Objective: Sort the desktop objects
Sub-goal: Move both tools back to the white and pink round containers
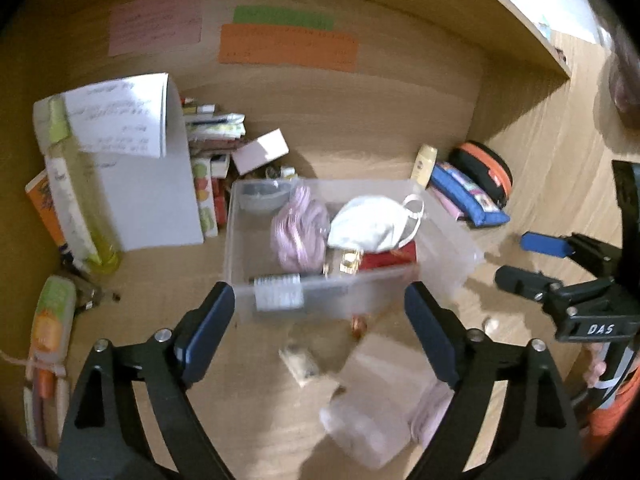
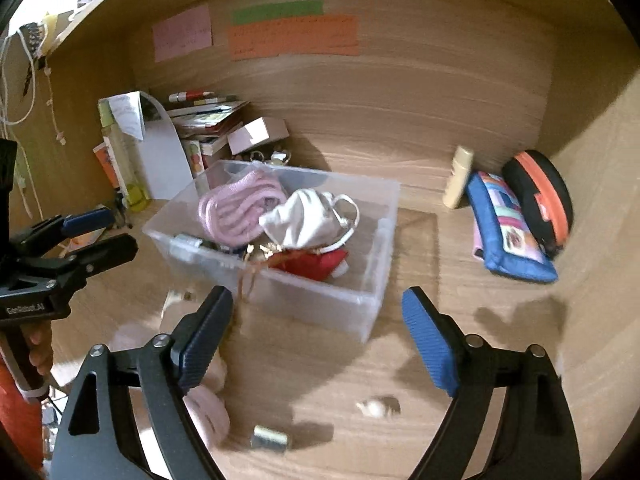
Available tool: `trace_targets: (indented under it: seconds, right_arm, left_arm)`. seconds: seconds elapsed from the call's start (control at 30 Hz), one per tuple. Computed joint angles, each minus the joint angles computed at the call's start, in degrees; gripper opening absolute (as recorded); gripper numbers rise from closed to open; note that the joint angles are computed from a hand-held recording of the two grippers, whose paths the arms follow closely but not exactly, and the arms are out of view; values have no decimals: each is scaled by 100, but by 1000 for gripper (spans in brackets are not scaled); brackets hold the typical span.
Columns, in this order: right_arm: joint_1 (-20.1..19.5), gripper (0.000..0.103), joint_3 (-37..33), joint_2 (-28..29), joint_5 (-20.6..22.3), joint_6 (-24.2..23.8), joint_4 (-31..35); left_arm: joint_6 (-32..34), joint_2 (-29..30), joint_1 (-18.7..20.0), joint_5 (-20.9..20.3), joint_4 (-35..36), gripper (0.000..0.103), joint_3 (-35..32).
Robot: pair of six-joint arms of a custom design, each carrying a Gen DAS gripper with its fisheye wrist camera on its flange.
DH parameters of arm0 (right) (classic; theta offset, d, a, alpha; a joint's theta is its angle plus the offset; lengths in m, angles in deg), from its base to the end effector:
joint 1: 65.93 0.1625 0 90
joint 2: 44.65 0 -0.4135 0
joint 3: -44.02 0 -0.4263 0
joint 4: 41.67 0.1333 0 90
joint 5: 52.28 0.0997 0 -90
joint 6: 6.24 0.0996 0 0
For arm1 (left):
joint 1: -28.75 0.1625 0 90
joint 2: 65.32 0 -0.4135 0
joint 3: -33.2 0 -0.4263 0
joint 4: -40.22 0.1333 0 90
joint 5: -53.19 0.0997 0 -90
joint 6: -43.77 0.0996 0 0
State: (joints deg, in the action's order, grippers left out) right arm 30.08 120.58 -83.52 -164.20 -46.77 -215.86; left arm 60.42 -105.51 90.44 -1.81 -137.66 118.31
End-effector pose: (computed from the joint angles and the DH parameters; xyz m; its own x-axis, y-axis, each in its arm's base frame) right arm 0.1788 -0.7805 0.1701 -0.6760 -0.3140 0.6667 -0.6728 0.6322 -0.3843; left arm -0.1863 -0.7473 0.1366 -0.7691 0.2271 -0.5974 0.5923 0.6046 -0.5326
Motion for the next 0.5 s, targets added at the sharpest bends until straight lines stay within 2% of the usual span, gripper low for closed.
trace_targets:
  seconds: [0.1, 0.23, 0.3, 0.4, 0.5]
  right_arm:
    - [-36, 85, 383, -163, -4, -147, -330]
    - [-100, 85, 782, -265, -212, -334, -969]
    - [-185, 85, 990, -408, -124, -161, -914]
    - [-328, 85, 1295, -669, 223, 189, -523]
    - [-398, 85, 1550, -824, 509, 357, -305]
  left_arm:
    - [-67, -87, -25, 87, -103, 88, 273]
    - [-165, -213, -40, 116, -243, 88, 657]
    - [-152, -247, -61, 195, -332, 88, 833]
    - [-101, -306, -89, 273, -490, 88, 1084]
    - [-264, -441, -58, 165, -449, 88, 1329]
